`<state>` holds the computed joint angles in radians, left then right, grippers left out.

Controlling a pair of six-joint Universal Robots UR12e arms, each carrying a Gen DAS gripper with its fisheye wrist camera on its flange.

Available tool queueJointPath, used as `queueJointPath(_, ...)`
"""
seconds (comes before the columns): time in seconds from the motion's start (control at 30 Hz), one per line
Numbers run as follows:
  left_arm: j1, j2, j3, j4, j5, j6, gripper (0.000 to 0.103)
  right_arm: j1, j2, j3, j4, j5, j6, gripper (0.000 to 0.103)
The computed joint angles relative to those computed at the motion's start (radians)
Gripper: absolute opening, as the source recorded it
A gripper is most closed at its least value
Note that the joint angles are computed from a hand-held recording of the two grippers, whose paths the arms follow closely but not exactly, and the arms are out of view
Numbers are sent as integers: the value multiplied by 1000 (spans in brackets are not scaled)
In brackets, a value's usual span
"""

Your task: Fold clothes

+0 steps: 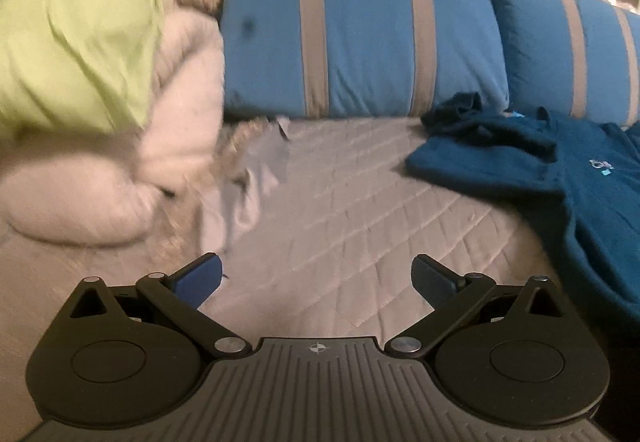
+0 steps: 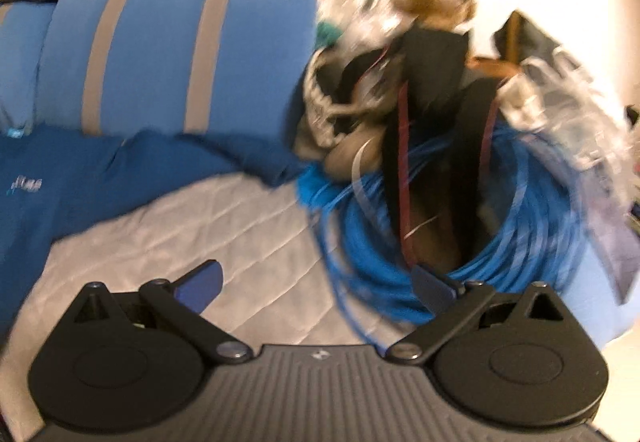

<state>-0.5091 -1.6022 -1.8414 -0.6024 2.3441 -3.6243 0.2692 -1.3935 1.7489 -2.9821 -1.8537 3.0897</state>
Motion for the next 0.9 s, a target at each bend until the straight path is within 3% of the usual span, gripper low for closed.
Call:
queueJointPath(0.13, -28, 26, 13, 11, 19, 32, 103, -27, -56, -6, 72, 77, 20, 103)
queueJointPath(0.27, -40, 66, 9, 70, -32, 22, 103, -46, -104, -2, 95, 125, 43, 103)
queueJointPath(0.43, -73, 93, 29, 91, -16, 43, 103, -53, -162, 9, 110, 175, -7, 103)
queueJointPath(0.53, -92, 106, 39, 110, -5, 55, 103, -67, -199, 13, 126, 244, -21, 103)
queueJointPath(0.9, -159, 137, 67, 194, 43, 72, 103, -156, -322, 17, 183, 496, 81, 103)
